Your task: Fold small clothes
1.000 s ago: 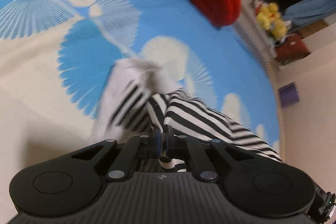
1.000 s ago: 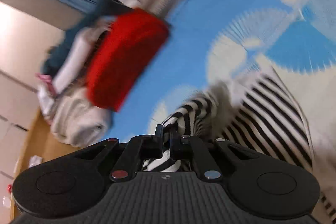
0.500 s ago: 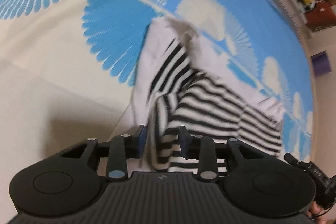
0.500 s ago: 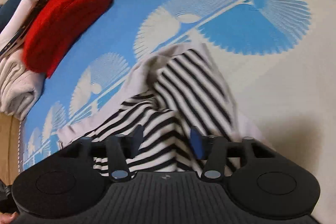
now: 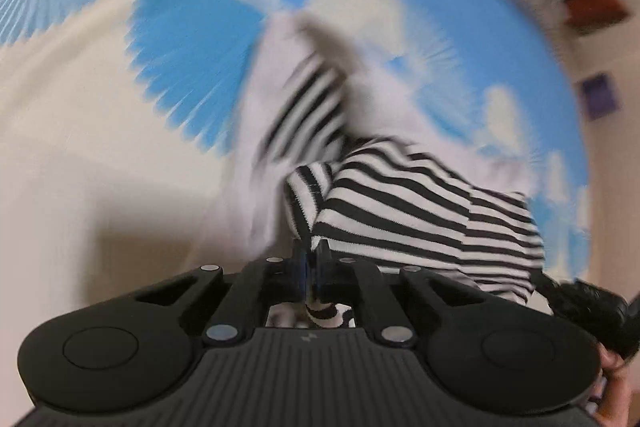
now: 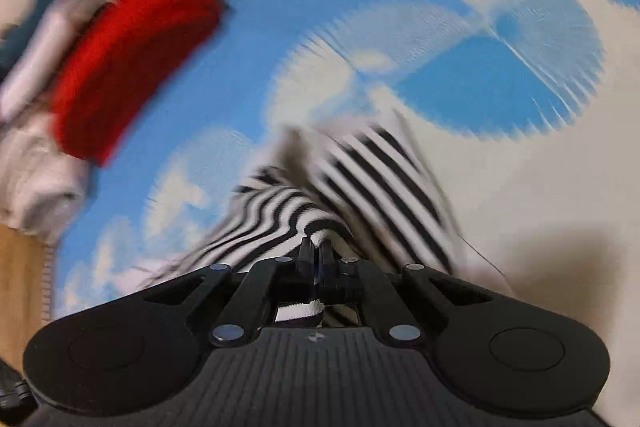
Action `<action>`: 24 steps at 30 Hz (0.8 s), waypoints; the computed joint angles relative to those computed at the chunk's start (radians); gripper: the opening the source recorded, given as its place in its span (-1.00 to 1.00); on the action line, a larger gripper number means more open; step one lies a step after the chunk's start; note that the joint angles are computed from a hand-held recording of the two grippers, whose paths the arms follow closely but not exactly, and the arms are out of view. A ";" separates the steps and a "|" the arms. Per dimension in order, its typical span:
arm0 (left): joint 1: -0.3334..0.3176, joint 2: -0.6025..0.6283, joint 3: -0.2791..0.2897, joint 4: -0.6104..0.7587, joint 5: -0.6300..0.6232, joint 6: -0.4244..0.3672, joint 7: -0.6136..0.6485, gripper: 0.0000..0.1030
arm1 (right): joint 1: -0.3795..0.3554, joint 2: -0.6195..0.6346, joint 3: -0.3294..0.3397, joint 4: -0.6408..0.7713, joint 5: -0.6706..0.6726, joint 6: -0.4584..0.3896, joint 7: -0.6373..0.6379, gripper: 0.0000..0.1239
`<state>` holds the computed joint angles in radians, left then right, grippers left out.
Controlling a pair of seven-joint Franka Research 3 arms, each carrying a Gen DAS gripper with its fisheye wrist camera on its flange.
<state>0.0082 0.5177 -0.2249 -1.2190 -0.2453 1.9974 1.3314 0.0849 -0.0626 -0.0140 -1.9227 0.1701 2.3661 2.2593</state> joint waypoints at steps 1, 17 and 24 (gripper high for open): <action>-0.009 0.005 0.014 0.008 0.022 -0.018 -0.034 -0.77 | -0.001 0.010 0.000 0.013 -0.010 -0.049 0.025 -0.89; -0.024 -0.014 -0.005 -0.018 0.014 0.001 0.044 -0.64 | 0.064 0.094 0.010 0.116 -0.075 -0.157 -0.109 -0.43; -0.047 -0.059 0.007 -0.087 0.094 -0.008 0.151 -0.62 | 0.059 0.096 0.004 0.128 -0.085 -0.163 -0.111 -0.44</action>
